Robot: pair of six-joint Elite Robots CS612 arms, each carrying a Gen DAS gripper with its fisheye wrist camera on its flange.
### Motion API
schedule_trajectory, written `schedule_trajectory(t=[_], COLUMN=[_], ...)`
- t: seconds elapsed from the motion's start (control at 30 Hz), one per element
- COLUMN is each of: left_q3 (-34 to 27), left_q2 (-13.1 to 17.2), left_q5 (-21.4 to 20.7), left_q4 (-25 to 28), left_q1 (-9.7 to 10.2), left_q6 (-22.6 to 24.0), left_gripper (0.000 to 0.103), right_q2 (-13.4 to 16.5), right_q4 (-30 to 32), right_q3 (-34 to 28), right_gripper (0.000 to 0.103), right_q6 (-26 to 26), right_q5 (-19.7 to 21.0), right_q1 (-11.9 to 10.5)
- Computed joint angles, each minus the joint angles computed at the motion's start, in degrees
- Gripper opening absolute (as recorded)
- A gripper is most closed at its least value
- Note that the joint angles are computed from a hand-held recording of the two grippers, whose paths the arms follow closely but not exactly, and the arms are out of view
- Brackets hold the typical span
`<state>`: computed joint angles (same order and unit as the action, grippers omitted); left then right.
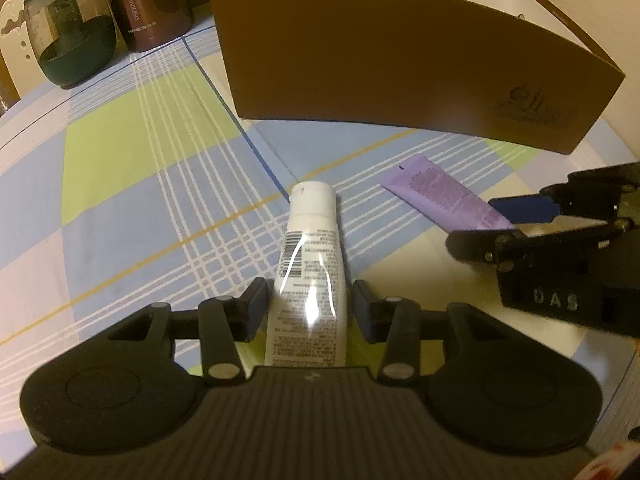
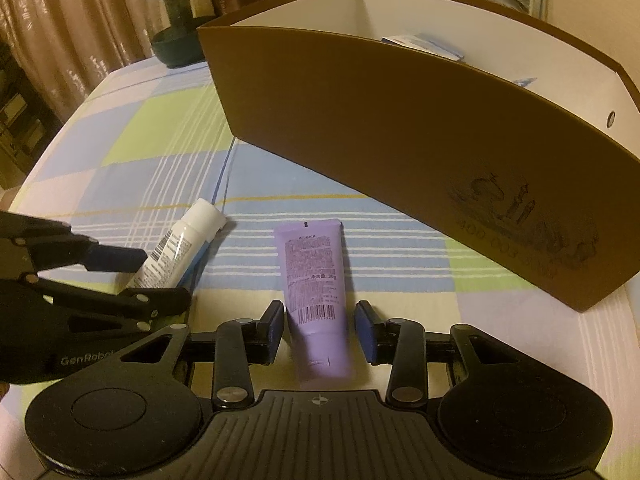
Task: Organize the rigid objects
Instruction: 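Grasp white tube with left gripper while right gripper grasps purple tube, then lift the white and purple tubes and hold them above the table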
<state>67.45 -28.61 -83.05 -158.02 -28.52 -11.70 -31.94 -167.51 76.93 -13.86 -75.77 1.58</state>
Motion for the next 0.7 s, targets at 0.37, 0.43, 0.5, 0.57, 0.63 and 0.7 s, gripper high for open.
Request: schedule_trajectory(t=[0.37, 0.43, 0.5, 0.57, 0.63, 0.7], left_q3=[-0.07, 0.03, -0.02, -0.14, -0.16, -0.20], left_q2=[-0.11, -0.12, -0.10, -0.08, -0.10, -0.11], left_q5=[0.98, 1.42, 1.67, 1.75, 1.82, 1.88], left_q4=[0.90, 0.78, 0.88, 1.11, 1.26, 1.43], left_q1=[-0.30, -0.42, -0.49, -0.51, -0.53, -0.53], left_q6=[-0.53, -0.88, -1.32, -1.49, -1.54, -1.90], left_gripper=[0.037, 0.037, 0.037, 0.037, 0.037, 0.037], right_q2=[-0.02, 0.09, 0.32, 0.41, 0.41, 0.44], right_q4=[-0.40, -0.85, -1.02, -0.92, -0.78, -0.82], right_q3=[0.18, 0.18, -0.07, -0.26, -0.28, -0.29], right_gripper=[0.040, 0.040, 0.039, 0.035, 0.033, 0.033], right_q6=[-3.26, -4.21, -4.05, -4.33, -4.54, -4.67], right_q5=[-1.15, -1.66, -1.52, -1.58, -1.32, -1.15], right_q1=[0.31, 0.47, 0.48, 0.51, 0.44, 0.39])
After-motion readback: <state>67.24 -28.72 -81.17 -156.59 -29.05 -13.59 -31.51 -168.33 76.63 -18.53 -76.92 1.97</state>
